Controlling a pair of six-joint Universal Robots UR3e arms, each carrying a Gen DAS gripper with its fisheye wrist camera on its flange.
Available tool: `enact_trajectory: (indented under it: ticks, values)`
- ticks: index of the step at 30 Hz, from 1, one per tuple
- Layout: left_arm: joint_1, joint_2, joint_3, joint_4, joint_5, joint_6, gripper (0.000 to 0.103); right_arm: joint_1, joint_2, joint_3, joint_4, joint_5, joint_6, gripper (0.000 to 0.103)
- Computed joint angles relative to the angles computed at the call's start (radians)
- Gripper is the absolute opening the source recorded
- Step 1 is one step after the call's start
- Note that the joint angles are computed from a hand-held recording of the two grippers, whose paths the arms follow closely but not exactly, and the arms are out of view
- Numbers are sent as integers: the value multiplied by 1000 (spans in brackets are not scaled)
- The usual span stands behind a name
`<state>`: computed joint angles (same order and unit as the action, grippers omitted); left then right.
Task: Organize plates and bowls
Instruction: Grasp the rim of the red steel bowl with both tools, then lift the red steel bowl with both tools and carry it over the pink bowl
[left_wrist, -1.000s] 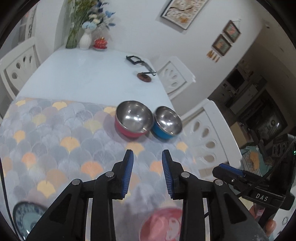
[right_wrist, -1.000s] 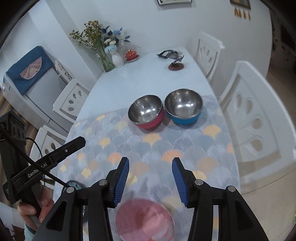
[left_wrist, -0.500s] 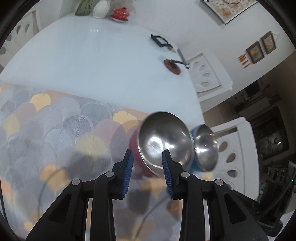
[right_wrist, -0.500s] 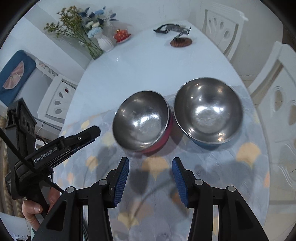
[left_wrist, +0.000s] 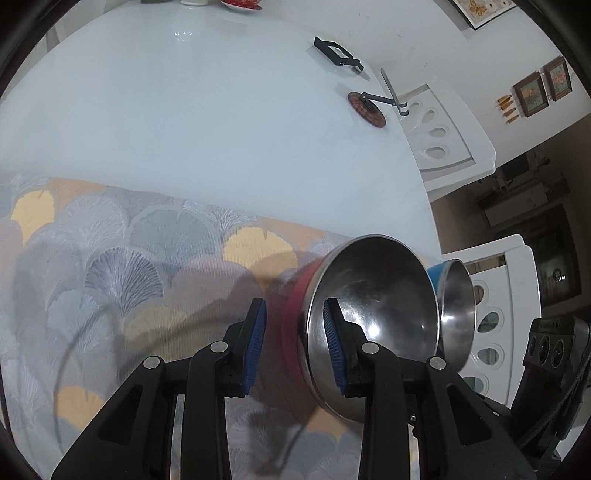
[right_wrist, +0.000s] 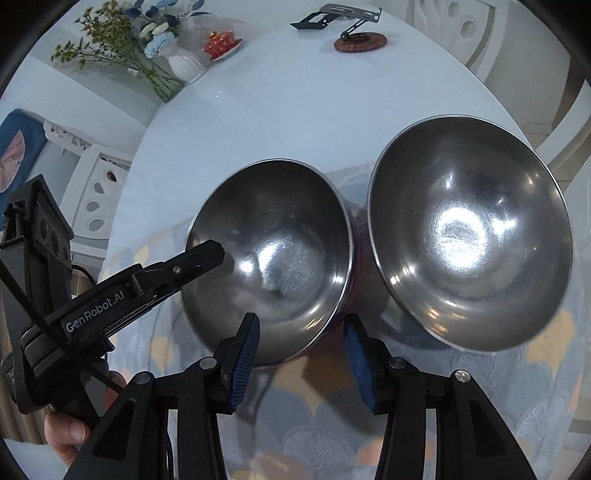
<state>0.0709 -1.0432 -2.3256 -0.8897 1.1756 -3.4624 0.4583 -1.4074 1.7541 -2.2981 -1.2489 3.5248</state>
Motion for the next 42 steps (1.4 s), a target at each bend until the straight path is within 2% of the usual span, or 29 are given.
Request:
enact_trajectory:
  ticks: [3,4,5,12,18,24,26,30,32,35,42]
  values:
    - [-2,-22,-14,42,-5,3,25,8,26,-18,-4,-22,6,43]
    - [7,-23,-25,51,-22,8,18,8,32,-20,-6,-20,3,41]
    - [18,-22,-36,55,-40,13,16,14,40,-29,-6,-27,5,41]
    - [-9,9,-54,75,-10,3,15,50,43,-65,13,-89,8,39]
    - [31,177,-30,-85,-35,31,15,79,-22,-80,60,-121,-12,39]
    - [44,377,53,-309,-43,28,15,122,-133,-94,137,-150,-7,39]
    - [44,436,91,-386,-45,30,15,141,-178,-97,168,-163,2,39]
    - [0,509,149,-462,-25,-4,15,171,-278,-81,224,-180,31,39]
    - [-69,527,177,-469,20,-56,15,196,-326,-71,250,-193,58,39]
    - [-306,466,199,-357,186,-221,15,253,-374,-73,280,-231,110,39]
    - [-861,301,248,-211,570,-590,15,429,-505,-67,375,-360,252,39]
